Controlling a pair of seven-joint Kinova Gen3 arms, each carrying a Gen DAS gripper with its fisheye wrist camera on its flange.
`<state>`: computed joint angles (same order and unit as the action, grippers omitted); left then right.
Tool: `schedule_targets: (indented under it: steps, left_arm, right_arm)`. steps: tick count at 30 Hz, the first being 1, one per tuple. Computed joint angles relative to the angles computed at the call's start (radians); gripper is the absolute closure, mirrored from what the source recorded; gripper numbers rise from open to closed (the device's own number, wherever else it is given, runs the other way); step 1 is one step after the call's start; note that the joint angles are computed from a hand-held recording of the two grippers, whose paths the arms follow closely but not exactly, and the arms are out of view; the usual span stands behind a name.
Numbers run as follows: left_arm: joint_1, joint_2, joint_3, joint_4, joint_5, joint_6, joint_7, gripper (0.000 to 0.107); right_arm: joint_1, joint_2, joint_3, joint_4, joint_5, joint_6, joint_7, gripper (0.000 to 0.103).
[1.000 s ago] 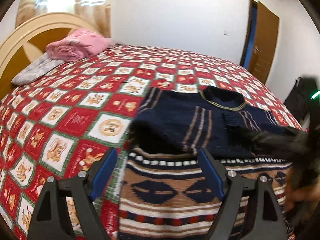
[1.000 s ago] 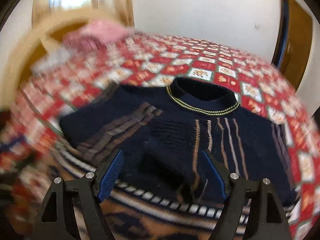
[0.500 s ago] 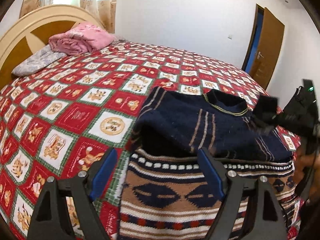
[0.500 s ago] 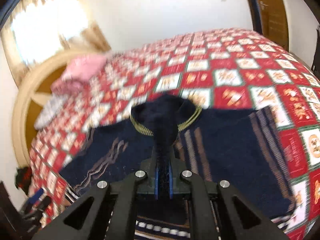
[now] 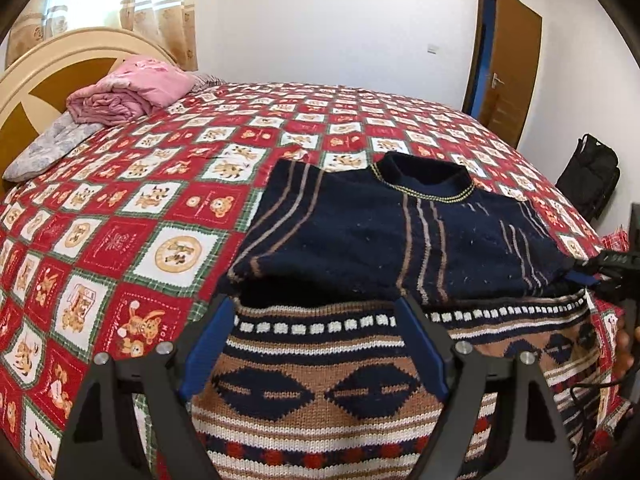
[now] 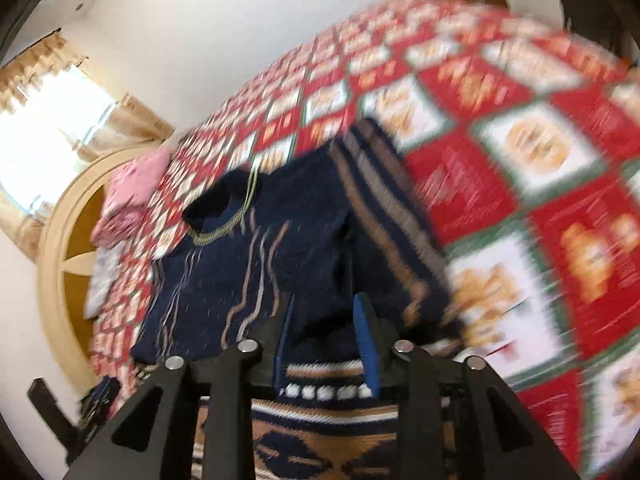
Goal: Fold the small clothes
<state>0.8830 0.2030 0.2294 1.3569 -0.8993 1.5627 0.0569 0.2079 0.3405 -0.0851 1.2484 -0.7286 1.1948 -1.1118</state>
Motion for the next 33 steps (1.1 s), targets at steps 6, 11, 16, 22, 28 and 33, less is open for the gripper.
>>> schedule_targets:
  steps: [6,11,16,22,28,33]
  left_arm:
    - [-0.017,0.003,-0.006,-0.006,0.030,-0.017,-0.002,0.023]
    - [-0.003,0.018,-0.006,-0.031,0.028,0.010,-0.040,0.023]
    - [0.007,0.012,-0.019,-0.022,0.014,0.043,-0.031,0.020]
    - [-0.034,-0.017,-0.005,0.021,0.051,-0.020,0.019,0.020]
    - [-0.045,-0.007,-0.006,0.008,0.075,0.002,-0.009,0.020]
    - [-0.048,-0.001,-0.006,0.001,0.084,0.038,-0.005,0.020]
  right_arm:
    - [-0.154,0.028,0.016,-0.113,0.205,-0.049,-0.050,0.068]
    - [-0.218,0.102,-0.015,-0.190,0.333,-0.052,-0.084,0.089]
    - [-0.280,0.066,0.003,-0.145,0.432,-0.190,-0.100,0.092]
    - [-0.271,0.088,-0.029,-0.109,0.470,-0.270,-0.013,0.091]
    - [-0.276,0.019,-0.008,-0.031,0.506,-0.347,-0.039,0.076]
    - [-0.289,-0.138,0.015,0.151,0.513,-0.501,-0.047,0.061]
